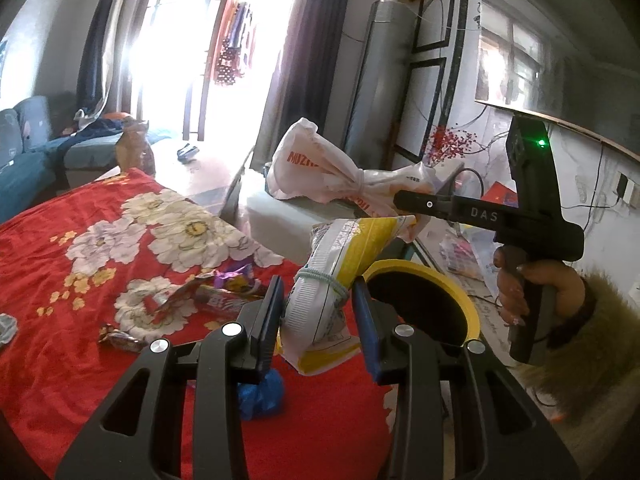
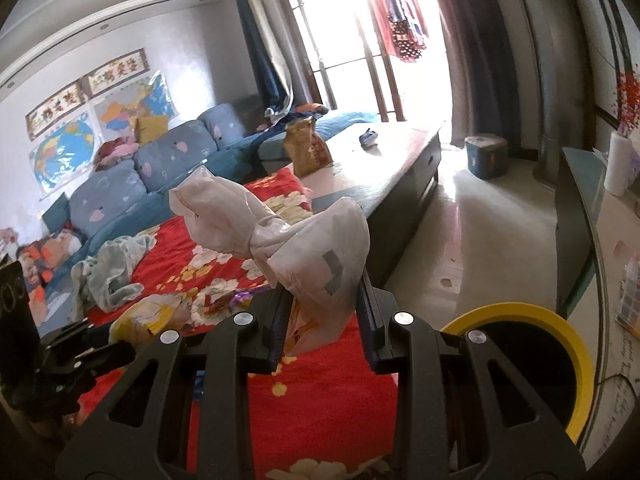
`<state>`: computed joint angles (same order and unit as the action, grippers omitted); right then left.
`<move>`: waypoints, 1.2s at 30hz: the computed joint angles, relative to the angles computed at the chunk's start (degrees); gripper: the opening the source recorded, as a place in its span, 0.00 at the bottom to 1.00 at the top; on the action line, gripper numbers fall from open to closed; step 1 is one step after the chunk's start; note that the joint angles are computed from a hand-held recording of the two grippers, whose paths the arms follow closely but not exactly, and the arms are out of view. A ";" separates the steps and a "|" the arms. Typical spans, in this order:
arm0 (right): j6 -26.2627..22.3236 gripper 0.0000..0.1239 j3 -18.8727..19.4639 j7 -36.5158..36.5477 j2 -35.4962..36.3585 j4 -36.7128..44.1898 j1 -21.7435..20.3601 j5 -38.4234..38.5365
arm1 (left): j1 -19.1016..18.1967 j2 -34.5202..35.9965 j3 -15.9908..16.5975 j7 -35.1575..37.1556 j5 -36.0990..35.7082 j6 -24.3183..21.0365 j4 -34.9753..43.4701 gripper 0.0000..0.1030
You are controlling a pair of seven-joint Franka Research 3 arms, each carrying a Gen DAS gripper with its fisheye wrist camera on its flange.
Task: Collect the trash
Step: 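Carry the white plastic bag and yellow-white snack bag with both tools over the bin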
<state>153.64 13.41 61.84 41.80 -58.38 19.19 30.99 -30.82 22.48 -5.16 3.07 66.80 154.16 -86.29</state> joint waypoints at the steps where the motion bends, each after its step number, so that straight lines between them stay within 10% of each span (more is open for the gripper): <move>1: 0.17 0.19 -0.08 0.12 -0.11 -0.20 -0.13 0.08 | -0.03 0.46 -0.07 0.31 -0.08 0.05 0.60 0.32; 36: 6.60 0.19 -1.89 6.45 -4.02 -8.64 -4.35 0.62 | -4.71 17.72 3.51 22.89 -20.14 2.38 22.91 0.27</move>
